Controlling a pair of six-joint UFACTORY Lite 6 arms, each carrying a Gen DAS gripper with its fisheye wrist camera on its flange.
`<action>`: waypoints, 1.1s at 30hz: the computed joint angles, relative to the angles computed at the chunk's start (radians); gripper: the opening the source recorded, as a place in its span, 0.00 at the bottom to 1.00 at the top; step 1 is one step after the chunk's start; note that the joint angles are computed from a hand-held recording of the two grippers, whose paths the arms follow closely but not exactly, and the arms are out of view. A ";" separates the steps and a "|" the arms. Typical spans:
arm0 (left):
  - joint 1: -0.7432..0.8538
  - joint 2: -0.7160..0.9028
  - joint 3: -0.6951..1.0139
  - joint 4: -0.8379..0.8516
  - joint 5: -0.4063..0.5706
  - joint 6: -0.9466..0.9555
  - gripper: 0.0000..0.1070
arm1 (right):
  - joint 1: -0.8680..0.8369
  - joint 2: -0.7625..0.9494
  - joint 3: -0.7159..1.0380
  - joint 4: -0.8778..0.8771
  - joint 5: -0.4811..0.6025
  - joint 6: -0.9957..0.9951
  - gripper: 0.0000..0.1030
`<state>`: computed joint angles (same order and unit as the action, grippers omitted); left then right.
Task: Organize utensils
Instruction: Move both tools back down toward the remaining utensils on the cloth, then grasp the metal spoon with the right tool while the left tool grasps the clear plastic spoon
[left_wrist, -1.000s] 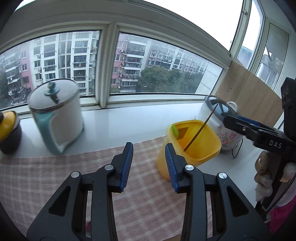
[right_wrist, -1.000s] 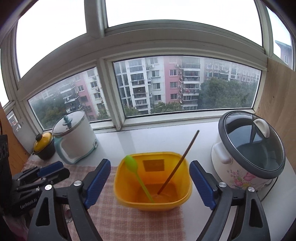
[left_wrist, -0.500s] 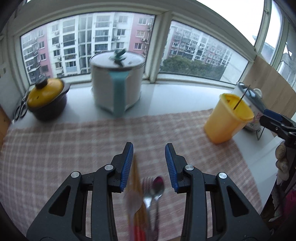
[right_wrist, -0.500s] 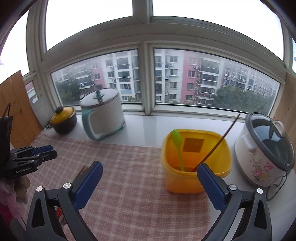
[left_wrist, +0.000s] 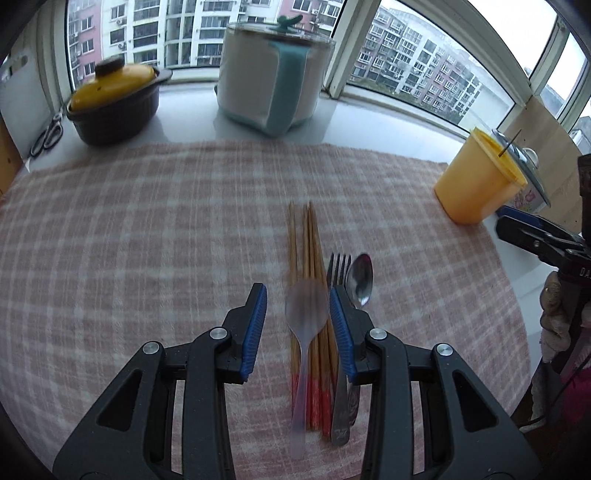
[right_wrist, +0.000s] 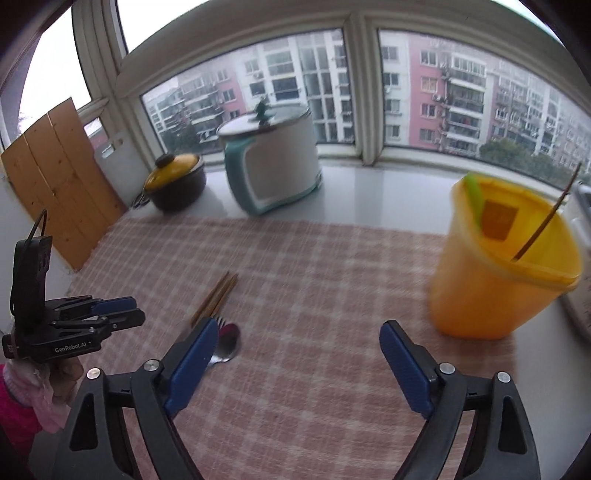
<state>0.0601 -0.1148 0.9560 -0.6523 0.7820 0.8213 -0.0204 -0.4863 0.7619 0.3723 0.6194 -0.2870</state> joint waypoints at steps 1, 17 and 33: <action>-0.001 -0.005 -0.021 -0.006 0.000 0.006 0.33 | 0.015 0.016 -0.013 0.020 -0.014 -0.010 0.86; -0.098 0.004 -0.117 0.057 -0.097 -0.053 0.33 | 0.107 0.384 -0.027 0.456 -0.116 -0.358 0.60; -0.108 0.073 -0.094 0.062 -0.133 -0.061 0.33 | 0.213 0.532 0.053 0.476 -0.211 -0.386 0.40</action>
